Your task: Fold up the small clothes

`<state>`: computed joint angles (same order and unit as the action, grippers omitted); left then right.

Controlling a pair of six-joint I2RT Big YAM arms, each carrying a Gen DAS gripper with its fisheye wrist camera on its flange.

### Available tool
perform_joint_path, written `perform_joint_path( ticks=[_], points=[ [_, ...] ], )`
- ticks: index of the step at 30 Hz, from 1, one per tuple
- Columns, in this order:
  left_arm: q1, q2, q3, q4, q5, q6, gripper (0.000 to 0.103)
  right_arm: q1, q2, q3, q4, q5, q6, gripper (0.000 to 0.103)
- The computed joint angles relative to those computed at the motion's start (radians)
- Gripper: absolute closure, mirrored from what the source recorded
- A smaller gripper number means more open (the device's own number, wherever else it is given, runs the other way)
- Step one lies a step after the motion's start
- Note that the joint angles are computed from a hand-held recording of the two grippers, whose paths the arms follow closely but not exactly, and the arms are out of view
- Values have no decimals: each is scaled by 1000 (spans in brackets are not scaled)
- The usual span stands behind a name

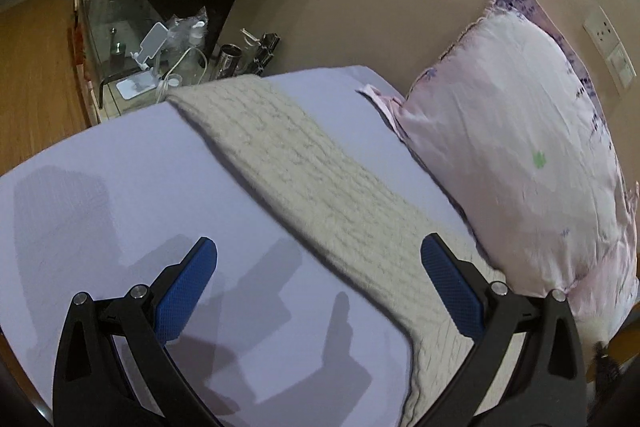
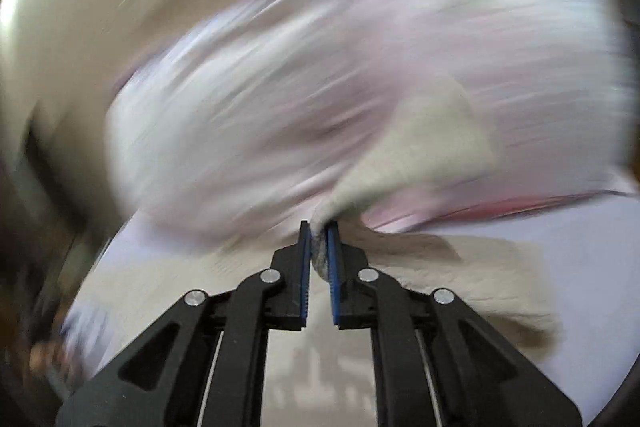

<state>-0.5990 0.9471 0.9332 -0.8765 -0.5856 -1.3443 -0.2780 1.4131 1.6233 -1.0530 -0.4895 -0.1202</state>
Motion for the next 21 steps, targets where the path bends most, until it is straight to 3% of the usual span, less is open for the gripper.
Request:
perform_joint_path(
  ticks=[1,3,4,6,8,15,17,18,20,21],
  points=[
    [14,1,0,5,6,1,1,77,12,-2,-102,-24,-71,80],
    [55,-7,-12,28,36,-3,6,150,20,-17,-199,-35,-130,55],
    [77,-10,-17,39,59,-8,11,157,4,-38,-189,-40,-134,49],
    [136,-24,-45,83,122,-15,20,134,-39,-81,-109,-33,-109,26],
    [179,-36,-67,123,143,-7,27,86,-39,-73,-82,-34,-79,23],
    [328,-93,-149,273,254,-25,39,-72,4,-38,-130,-60,-36,22],
    [356,-87,-143,257,272,-28,60,-105,-5,-61,-137,-76,-37,22],
    [368,-75,-129,226,279,-24,67,-108,-11,-72,-133,-80,-33,22],
    [375,-30,-67,132,271,14,94,-123,-9,-76,-134,-90,-32,22],
    [351,-5,-22,93,226,50,94,-131,-9,-75,-133,-95,-31,22]
  ],
)
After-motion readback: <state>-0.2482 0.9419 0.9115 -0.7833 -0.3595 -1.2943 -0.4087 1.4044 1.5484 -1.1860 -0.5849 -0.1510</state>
